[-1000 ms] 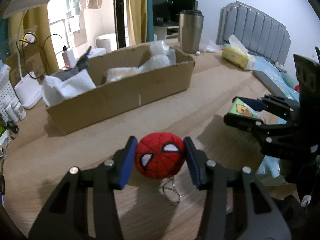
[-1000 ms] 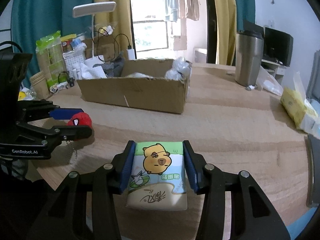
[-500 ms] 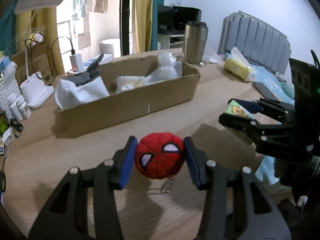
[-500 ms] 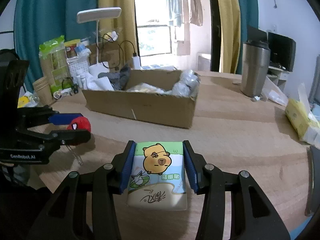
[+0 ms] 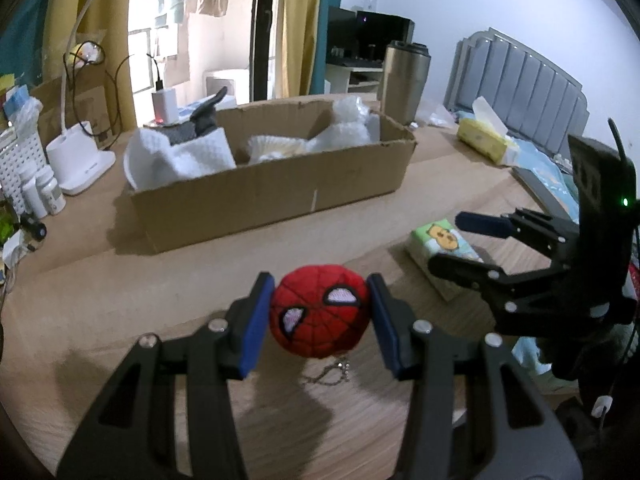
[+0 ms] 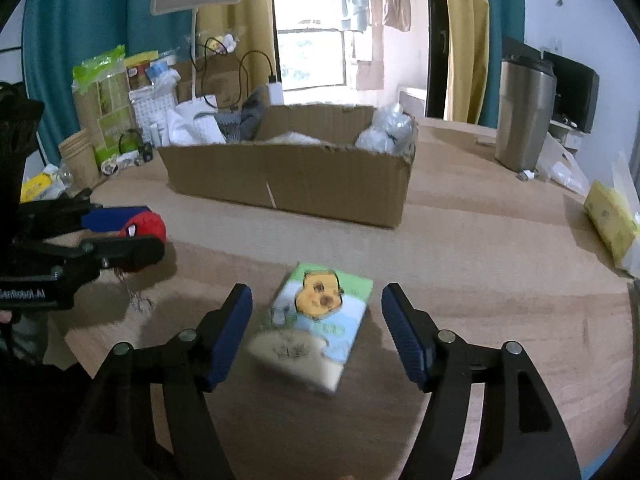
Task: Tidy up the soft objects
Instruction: 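Carry the tissue pack over the box with the right gripper while the left gripper carries the red plush ball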
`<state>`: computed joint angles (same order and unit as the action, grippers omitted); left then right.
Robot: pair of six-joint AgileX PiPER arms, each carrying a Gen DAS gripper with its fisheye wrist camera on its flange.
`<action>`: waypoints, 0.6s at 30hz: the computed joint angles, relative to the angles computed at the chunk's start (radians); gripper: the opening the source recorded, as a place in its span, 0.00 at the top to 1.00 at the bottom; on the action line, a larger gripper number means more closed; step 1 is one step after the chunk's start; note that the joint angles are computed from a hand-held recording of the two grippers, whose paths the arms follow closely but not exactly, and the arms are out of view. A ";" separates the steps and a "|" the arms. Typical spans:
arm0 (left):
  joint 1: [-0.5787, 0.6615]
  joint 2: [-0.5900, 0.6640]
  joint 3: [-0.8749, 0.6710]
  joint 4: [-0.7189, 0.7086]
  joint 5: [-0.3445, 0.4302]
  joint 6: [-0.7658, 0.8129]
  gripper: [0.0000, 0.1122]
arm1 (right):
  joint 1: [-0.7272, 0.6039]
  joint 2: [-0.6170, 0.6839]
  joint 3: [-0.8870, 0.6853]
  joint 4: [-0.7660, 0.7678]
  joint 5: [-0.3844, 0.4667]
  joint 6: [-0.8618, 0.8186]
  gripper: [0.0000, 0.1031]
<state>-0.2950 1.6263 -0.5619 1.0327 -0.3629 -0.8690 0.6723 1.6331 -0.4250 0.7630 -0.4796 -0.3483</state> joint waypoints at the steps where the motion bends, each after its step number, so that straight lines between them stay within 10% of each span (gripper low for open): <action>1: 0.002 0.003 -0.001 0.003 -0.004 -0.003 0.56 | -0.001 0.004 0.000 0.002 0.004 -0.001 0.31; 18: 0.003 0.023 0.003 -0.029 -0.017 0.024 0.56 | 0.036 0.053 -0.041 0.073 0.022 -0.089 0.50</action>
